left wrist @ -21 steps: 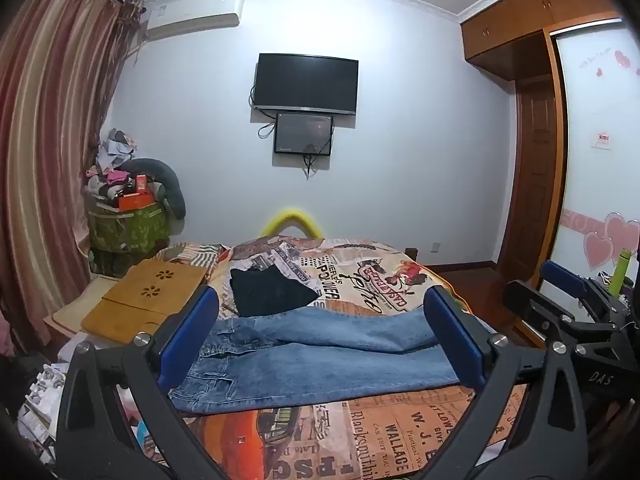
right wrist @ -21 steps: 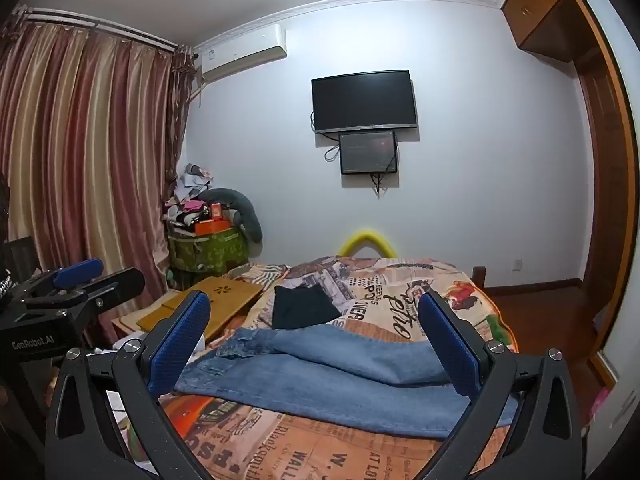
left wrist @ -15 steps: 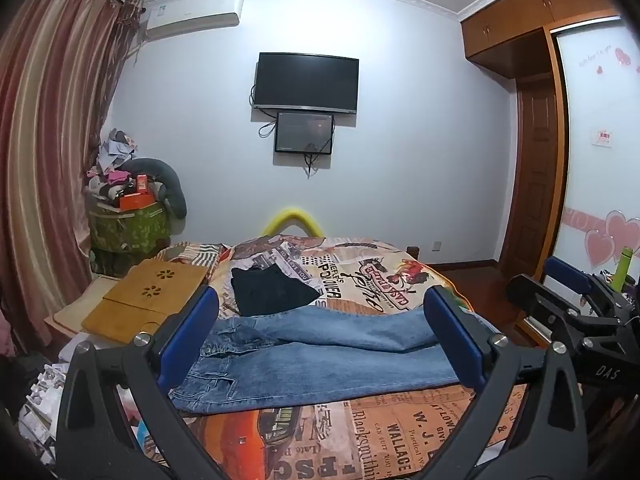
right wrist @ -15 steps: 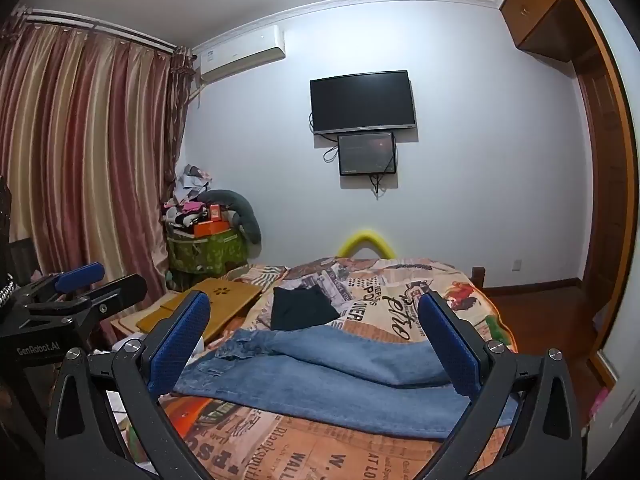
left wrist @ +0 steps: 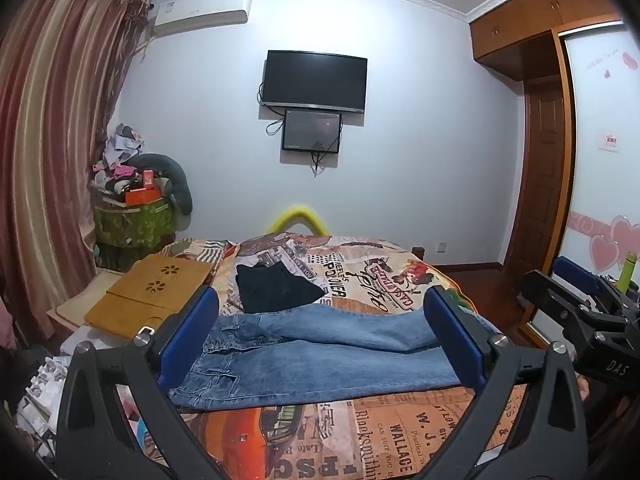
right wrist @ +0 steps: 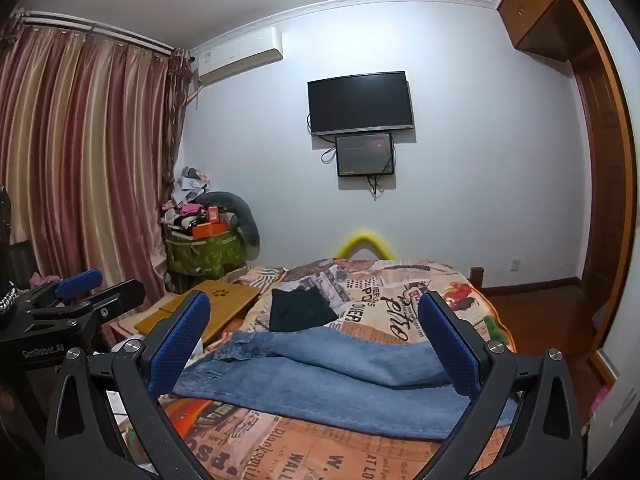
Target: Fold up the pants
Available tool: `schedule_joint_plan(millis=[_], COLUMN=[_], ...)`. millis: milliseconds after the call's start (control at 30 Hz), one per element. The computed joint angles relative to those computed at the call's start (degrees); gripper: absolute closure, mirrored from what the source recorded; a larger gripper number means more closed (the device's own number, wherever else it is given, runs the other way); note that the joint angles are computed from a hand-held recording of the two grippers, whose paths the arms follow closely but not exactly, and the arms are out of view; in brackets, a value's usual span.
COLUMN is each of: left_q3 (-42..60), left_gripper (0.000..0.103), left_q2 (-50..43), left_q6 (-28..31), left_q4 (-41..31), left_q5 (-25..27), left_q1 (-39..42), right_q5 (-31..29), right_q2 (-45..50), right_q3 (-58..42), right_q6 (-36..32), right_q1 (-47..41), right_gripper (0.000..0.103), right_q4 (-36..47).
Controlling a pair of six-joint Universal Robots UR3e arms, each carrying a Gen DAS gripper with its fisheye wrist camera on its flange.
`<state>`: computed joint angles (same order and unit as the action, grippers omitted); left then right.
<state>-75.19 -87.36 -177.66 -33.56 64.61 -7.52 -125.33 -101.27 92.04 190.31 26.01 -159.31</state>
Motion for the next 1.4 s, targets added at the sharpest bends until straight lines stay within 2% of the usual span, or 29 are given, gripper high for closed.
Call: schedule_joint_plan(millis=[1400], left_q3=[0.54], left_gripper=[0.000], left_q2=[-0.80], left_q6=[-0.39], left_q4=[0.65], left_q5=[2.32], left_q1=[-1.39], right_q5=[0.22], right_q2=[-0.26], right_q3=[0.56], right_q6=[-0.09], right_q1=[-0.04], right_gripper=[0.000], right_q4=[-0.14])
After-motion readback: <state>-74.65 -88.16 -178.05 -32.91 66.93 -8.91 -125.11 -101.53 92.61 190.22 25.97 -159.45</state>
